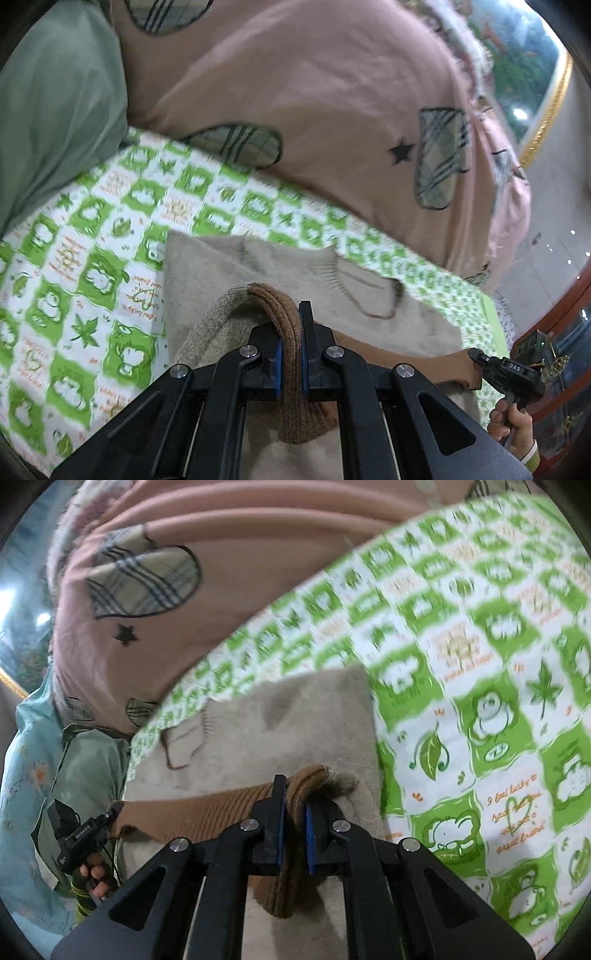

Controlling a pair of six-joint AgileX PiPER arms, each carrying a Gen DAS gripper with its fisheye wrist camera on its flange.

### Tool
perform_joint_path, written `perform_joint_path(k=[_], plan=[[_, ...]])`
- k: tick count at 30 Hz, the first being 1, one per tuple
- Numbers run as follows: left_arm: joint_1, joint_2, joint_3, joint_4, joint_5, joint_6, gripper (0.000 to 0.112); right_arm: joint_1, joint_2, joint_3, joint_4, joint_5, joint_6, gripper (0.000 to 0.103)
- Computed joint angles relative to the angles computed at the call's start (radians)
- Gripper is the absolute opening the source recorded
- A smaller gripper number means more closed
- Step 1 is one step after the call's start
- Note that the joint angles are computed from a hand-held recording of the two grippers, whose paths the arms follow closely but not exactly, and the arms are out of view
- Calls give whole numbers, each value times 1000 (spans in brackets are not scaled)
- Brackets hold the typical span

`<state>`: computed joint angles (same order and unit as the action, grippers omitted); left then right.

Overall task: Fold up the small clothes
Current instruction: 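Grasp the brown hem with both grippers and fold it up toward the collar, then release the hem with both grippers and withdraw them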

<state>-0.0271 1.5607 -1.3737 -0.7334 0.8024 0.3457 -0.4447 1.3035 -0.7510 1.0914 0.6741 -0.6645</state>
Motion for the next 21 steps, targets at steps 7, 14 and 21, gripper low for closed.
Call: perform_joint_path(k=[7, 14, 21], plan=[[11, -57, 116, -18, 18, 65, 32, -59, -276, 112, -88, -3, 91, 42], [-119, -230, 319, -68, 40, 160, 41, 328, -186, 52, -184, 32, 94, 42], [-226, -66, 176, 96, -14, 31, 37, 259, 36, -81, -290, -69, 151, 40]])
